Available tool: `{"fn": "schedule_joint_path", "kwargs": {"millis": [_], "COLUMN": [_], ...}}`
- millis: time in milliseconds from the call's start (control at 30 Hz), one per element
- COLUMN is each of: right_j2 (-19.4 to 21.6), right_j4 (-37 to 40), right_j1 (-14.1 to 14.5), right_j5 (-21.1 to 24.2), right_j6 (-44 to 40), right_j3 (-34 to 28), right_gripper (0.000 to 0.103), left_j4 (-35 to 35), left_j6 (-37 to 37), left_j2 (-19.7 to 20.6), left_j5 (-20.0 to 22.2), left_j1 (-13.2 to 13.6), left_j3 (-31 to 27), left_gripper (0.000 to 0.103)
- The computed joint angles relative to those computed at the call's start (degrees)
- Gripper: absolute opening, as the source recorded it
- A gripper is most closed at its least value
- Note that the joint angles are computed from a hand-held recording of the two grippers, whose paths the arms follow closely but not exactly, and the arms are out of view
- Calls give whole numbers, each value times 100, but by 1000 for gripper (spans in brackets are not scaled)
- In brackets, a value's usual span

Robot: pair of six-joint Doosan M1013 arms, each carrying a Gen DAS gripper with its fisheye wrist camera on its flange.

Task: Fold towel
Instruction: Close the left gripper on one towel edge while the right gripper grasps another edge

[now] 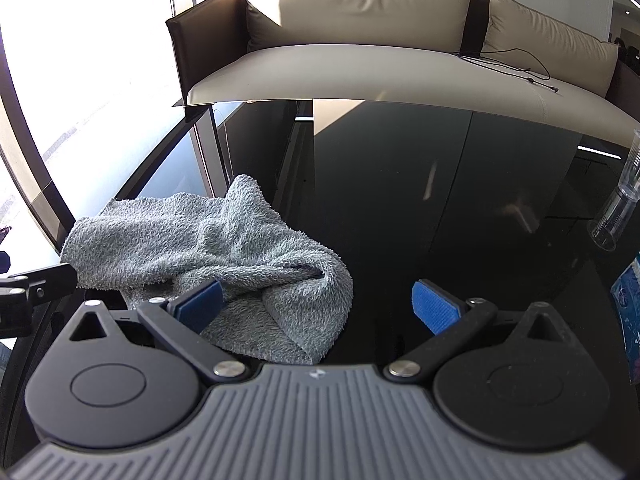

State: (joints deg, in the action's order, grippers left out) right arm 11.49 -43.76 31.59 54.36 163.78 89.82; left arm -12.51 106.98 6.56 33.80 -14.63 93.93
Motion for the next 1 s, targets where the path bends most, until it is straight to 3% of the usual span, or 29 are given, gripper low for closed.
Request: {"fn": "schedule_joint_path", "kwargs": {"millis": [267,567,700,800,967,1000], "right_j2": [-47,-116,-128,-121,-138,-141], "right_j4": [191,-23,29,-37,98,127], "right_j1": [-70,-95,-121,-85,-81,-83], "right_j5": [-207,-440,-551,-580,-768,-795], "right_j6": [-205,-172,-247,-295,-436,-459], "right_j3": [92,237,267,269,309,316], "right_gripper": [103,103,103,97,67,64], "left_j4": [-432,-526,-329,-281,-711,-752], "left_j6": [439,562,410,348,807,880], "left_j2": [200,217,235,256,250,243], "left_j5": [204,14,-48,19,98,100], "left_j1": [64,43,7,-3,25,23], "left_j3": [-147,-102,-108,-130,-105,-93], "left_gripper": [102,102,93,85,63,57]}}
